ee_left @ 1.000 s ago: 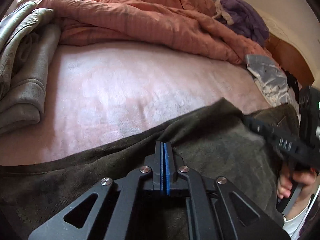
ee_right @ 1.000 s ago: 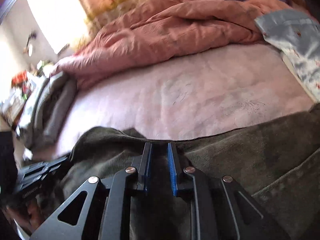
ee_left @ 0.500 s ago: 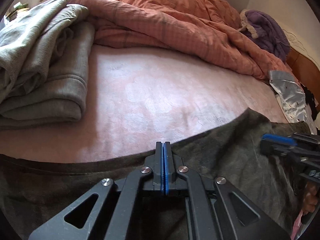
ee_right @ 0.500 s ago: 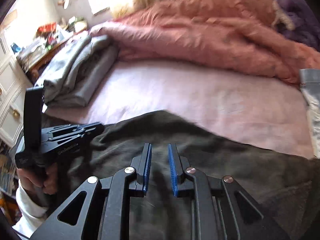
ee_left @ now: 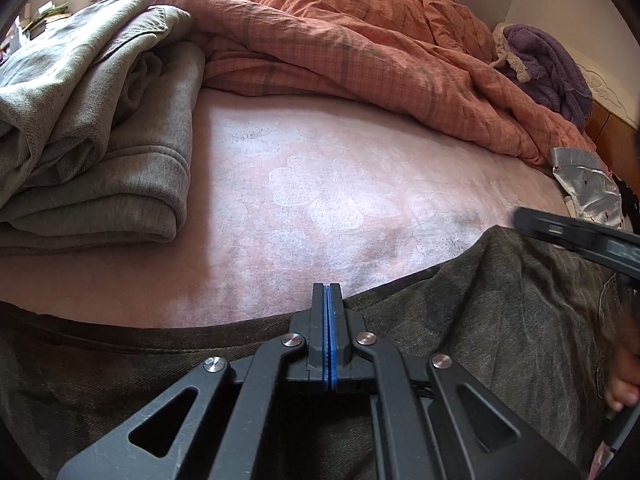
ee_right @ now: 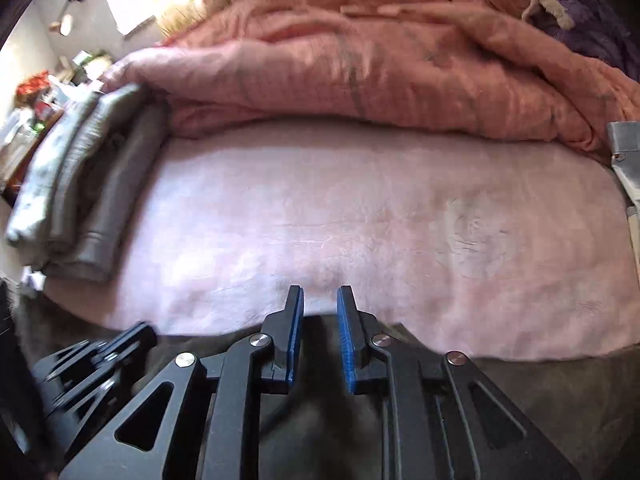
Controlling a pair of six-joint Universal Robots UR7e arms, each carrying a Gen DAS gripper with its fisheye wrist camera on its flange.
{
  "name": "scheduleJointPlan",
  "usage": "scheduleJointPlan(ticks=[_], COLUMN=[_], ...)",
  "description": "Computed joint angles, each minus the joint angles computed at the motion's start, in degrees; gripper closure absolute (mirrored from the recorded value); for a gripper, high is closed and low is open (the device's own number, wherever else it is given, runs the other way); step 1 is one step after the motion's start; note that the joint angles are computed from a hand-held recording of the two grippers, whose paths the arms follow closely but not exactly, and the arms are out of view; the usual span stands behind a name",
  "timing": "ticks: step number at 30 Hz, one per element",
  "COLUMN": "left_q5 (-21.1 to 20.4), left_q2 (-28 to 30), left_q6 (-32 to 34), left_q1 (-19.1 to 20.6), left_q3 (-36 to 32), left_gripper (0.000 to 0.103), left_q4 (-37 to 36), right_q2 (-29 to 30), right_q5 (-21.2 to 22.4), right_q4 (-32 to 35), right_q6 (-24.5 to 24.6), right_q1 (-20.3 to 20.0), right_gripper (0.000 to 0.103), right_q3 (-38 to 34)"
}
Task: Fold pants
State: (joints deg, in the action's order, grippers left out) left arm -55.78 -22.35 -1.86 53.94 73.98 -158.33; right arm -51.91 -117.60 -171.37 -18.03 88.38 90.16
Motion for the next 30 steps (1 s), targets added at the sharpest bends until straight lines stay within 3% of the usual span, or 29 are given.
scheduleJointPlan(ticks=[4,7,9,11,13,14,17,19,20,22,24,26,27,30], left_q5=[0.78,1.12,1.95,3.46,4.6,4.22,3.21,2.79,2.5,1.56,-0.67,-2.68,-3.3,-4.84], left_q2=[0.1,0.09,0.19,0.38,0.47,0.3,-0.11,-0.06,0.01,0.25,0.16,0.32,0.53,1.46], left_q6=[0.43,1.13,1.87,2.81,4.65,6.03,10.0,13.37,14.92,17.42,18.74,20.03,21.04,25.32], left_q1=[-0.25,-0.49,-0.84,-1.34,-1.88,-2.07,-2.82,-3.41,-3.64,-3.9,-3.69,-3.56,-3.62,-3.97], left_q3=[0.12,0.41,0.65,0.98,1.76,2.46,4.39,5.77,6.42,7.57,8.72,9.44,9.6,9.74], left_gripper=[0.1,0.1,0.099,0.088,0.049,0.047,0.045,0.037,0.033,0.014,0.005,0.002,0.001,0.001], left_q4=[-0.23,-0.72,-1.27,-2.34,-5.25,-7.44,-13.92,-19.99,-23.42,-31.0,-38.24,-44.64,-47.32,-53.62], right_q2=[-5.11,-7.08,-9.4,-14.19,-18.89,-20.75,-28.15,-33.22,-34.38,-36.74,-37.42,-39.12,-38.91,-36.21], right_q5=[-2.1,-4.81,-4.15,-2.44,-1.14,-0.08,4.57,9.29,10.83,13.51,13.23,18.4,21.73,23.69], right_q4=[-1.49,0.42,-0.95,-8.29,-18.04,-20.89,-28.33,-33.58,-36.09,-41.1,-45.72,-49.26,-52.32,-58.39], right_q6=[-5.84,-4.97,-2.96,-0.17,-1.35,-2.3,-4.62,-6.11,-6.81,-7.82,-5.16,-2.92,-2.73,-4.24], right_q1=[1.63,0.12,-2.27,-4.75,-6.5,-7.15,-9.6,-11.58,-12.1,-13.71,-14.15,-17.31,-19.56,-22.49], right_gripper=[0.085,0.085,0.085,0.085,0.084,0.083,0.069,0.039,0.036,0.035,0.035,0.033,0.024,0.015], right_q3=[7.41,11.12,13.8,19.36,25.8,28.12,36.73,43.62,45.99,51.06,54.33,58.07,59.91,61.49])
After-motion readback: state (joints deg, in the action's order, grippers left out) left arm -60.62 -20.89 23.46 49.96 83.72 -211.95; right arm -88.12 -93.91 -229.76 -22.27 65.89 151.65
